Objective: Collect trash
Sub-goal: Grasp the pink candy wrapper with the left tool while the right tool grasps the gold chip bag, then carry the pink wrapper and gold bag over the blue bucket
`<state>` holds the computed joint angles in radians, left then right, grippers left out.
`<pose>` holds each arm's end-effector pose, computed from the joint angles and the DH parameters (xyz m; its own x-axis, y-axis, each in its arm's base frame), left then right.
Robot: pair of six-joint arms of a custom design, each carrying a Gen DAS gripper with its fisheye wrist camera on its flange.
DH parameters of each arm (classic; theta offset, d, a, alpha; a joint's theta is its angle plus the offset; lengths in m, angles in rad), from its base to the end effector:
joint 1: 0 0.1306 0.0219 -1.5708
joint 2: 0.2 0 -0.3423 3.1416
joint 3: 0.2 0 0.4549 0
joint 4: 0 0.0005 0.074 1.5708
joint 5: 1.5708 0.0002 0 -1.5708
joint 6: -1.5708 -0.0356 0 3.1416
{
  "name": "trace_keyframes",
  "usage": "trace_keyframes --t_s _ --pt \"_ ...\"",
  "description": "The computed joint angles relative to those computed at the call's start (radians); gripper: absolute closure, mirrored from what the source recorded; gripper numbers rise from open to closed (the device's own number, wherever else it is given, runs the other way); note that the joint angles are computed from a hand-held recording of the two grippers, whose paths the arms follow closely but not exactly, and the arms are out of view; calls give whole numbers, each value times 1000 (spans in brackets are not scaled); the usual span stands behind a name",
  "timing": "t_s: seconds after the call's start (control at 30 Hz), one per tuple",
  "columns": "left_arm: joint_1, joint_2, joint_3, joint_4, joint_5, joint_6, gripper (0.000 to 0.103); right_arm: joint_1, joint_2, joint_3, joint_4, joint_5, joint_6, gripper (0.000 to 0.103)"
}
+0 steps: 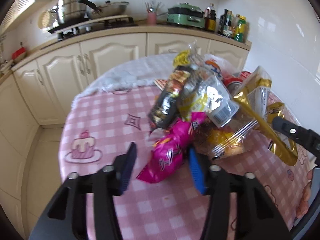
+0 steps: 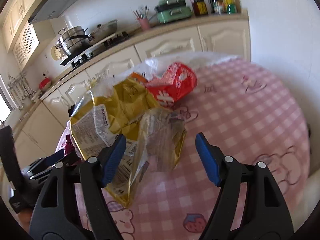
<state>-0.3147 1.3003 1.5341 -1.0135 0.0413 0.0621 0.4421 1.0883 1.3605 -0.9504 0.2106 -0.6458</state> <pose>0.4920 -0.1622 0.5003 -0.6882 0.1588 -0.7079 0.2951 0.9527 -0.0731 0.4094 0.1850 0.5132 -0.6161 0.3595 -0.7008 0.1247 0.9231 0.3639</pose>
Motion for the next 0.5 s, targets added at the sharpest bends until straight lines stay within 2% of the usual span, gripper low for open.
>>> trace_keyframes --t_s 0.03,0.13,0.2,0.5 --pt "3 8 5 -3 18 4 67 -8 1 -3 3 -31 -3 61" --pt "4 -1 -4 10 42 20 72 -4 -6 -7 8 -25 16 74" --pt "5 -22 -23 24 56 30 73 3 -15 -12 17 -6 28 93" --pt "1 -178 -121 79 77 62 73 74 -103 -39 65 156 72 95"
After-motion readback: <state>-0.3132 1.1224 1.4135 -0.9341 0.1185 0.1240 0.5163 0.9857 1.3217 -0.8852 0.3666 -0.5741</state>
